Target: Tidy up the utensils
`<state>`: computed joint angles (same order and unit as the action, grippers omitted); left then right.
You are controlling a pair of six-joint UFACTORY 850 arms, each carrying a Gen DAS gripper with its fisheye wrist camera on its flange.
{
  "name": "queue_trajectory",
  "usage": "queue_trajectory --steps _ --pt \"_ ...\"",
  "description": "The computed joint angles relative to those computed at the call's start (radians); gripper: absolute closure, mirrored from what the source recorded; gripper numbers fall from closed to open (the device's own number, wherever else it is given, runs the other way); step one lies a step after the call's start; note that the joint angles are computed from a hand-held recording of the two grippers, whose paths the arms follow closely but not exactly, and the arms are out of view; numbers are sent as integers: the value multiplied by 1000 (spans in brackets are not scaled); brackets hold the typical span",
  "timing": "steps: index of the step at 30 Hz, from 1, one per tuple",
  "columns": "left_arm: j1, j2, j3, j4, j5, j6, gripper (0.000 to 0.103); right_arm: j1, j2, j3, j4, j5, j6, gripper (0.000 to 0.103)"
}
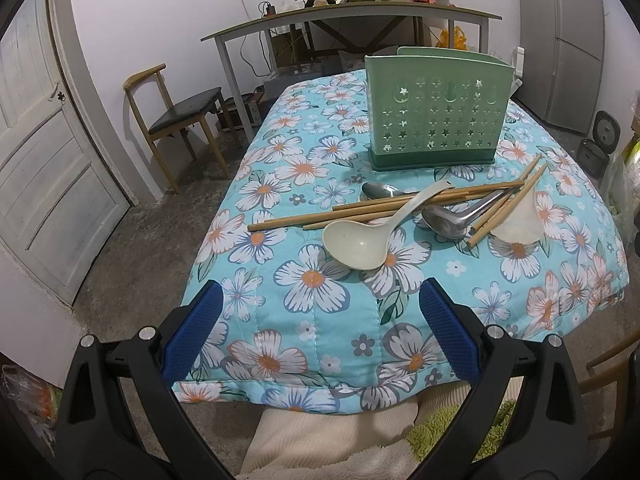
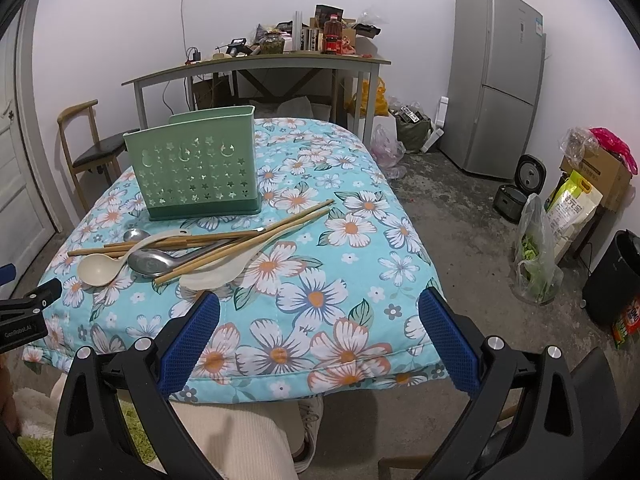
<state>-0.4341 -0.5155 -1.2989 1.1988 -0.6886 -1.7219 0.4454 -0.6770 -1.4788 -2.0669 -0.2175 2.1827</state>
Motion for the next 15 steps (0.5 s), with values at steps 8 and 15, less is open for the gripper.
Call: queue_trajectory --steps 8,15 --pt "1 1 0 -3 -1 4 8 1 1 2 -1 -1 1 6" --pt "1 0 -1 -4 0 5 8 2 1 1 4 -1 -4 6"
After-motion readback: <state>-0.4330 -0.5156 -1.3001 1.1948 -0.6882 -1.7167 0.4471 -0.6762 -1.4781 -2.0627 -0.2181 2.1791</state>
